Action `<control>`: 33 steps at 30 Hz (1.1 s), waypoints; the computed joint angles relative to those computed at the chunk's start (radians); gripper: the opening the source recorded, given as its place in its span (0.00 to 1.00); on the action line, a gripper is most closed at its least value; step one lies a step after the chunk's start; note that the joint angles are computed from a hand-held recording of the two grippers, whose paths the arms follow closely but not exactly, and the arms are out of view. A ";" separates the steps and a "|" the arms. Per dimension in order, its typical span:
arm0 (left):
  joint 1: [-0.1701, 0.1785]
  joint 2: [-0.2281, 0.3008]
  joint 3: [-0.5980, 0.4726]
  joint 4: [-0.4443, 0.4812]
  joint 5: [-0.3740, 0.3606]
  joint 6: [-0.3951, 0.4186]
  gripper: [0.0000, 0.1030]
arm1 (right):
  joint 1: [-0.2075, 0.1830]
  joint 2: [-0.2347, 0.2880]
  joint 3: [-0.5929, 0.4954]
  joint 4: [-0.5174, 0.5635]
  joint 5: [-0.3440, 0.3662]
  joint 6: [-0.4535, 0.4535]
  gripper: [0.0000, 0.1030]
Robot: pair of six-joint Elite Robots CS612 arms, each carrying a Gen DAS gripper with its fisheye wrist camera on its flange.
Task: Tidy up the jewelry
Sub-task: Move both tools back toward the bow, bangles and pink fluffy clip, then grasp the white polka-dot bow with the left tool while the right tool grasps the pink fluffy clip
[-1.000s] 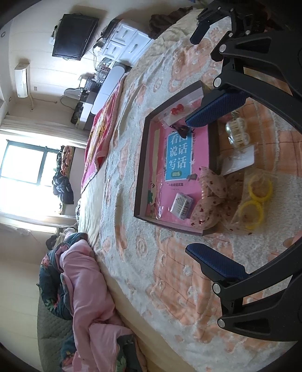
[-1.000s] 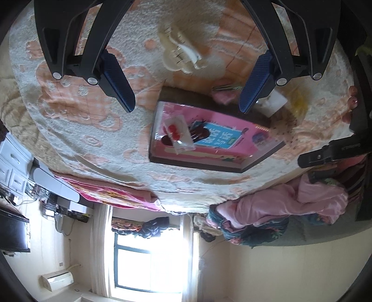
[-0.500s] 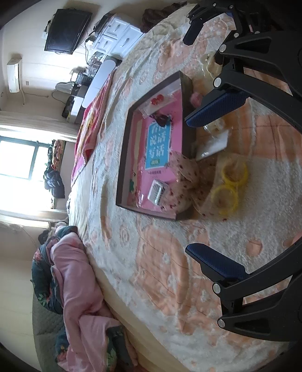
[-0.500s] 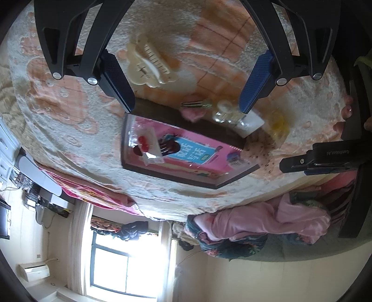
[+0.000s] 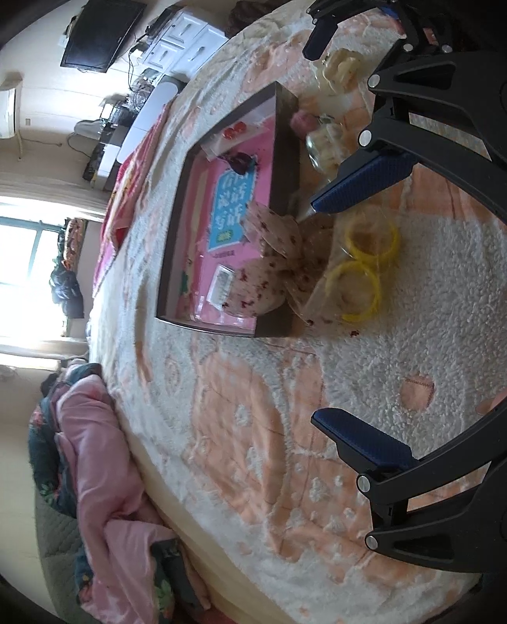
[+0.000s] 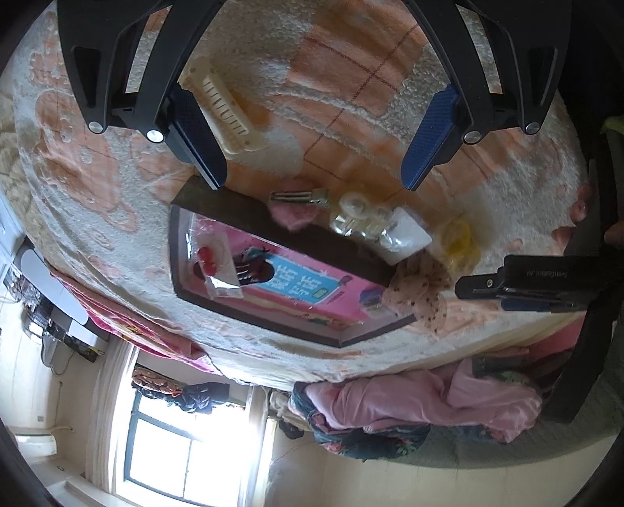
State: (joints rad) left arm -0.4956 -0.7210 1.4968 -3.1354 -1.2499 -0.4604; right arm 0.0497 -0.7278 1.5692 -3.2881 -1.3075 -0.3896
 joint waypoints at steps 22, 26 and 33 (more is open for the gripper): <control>0.021 0.057 -0.098 0.061 -0.072 -0.012 0.88 | 0.025 0.073 -0.127 0.097 -0.149 -0.076 0.70; 0.025 0.062 -0.107 0.067 -0.095 -0.013 0.79 | 0.025 0.081 -0.162 0.170 -0.138 -0.062 0.58; 0.032 0.071 -0.122 0.074 -0.151 -0.023 0.54 | 0.024 0.087 -0.178 0.199 -0.096 -0.052 0.42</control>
